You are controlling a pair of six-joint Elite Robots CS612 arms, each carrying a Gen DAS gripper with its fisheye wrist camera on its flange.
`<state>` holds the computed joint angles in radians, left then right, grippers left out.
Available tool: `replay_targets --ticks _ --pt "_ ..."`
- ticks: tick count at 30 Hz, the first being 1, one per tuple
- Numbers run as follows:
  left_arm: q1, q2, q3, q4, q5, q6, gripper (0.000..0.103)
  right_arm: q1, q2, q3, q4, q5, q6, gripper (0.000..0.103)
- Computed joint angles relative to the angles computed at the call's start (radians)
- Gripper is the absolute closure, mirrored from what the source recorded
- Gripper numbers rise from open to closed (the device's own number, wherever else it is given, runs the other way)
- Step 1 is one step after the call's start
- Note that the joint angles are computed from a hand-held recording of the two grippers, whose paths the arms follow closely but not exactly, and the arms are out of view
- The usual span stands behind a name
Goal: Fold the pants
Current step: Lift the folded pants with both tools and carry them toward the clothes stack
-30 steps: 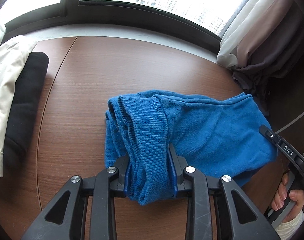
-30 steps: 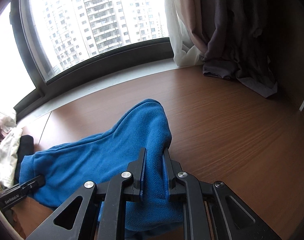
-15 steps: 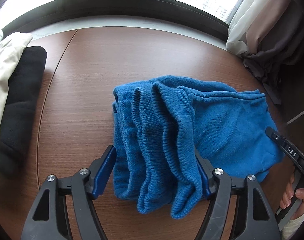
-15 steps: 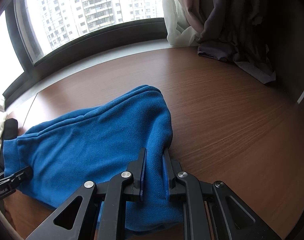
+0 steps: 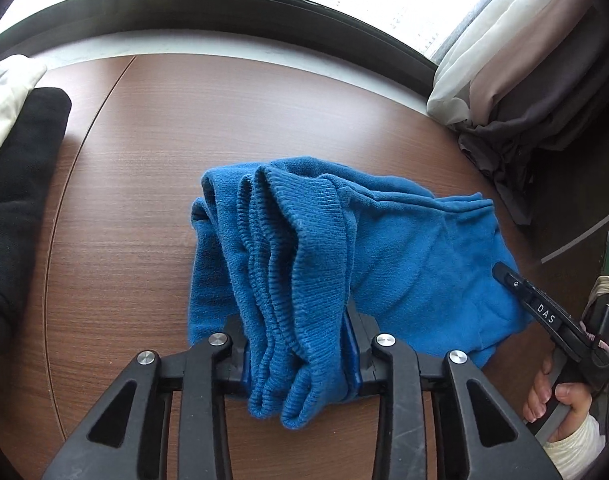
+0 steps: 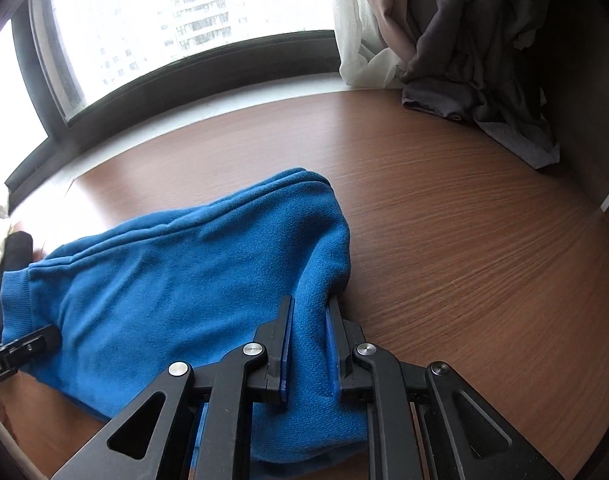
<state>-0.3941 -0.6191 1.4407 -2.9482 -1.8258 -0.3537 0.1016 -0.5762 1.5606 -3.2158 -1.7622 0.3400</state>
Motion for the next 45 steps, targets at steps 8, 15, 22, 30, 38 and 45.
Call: replay_targets --ticks 8,15,22,30,38,45 --pt "0.006 -0.024 0.032 -0.101 -0.043 -0.067 0.072 0.005 -0.028 0.030 -0.119 0.012 -0.028 0.088" --pt "0.007 -0.063 0.099 -0.229 -0.013 -0.077 0.072 0.015 -0.045 0.042 -0.191 0.006 -0.053 0.088" --pt "0.019 -0.112 0.199 -0.375 0.034 -0.110 0.072 0.041 -0.058 0.035 -0.250 0.016 -0.082 0.088" --pt "0.067 -0.178 0.279 -0.431 0.108 -0.085 0.072 0.089 -0.046 -0.033 -0.276 0.085 -0.124 0.088" --pt "0.170 -0.205 0.311 -0.461 0.070 -0.009 0.072 0.173 -0.002 -0.148 -0.243 0.077 -0.136 0.088" --pt "0.274 -0.205 0.272 -0.386 0.026 0.082 0.072 0.252 0.061 -0.292 -0.167 0.047 -0.086 0.088"
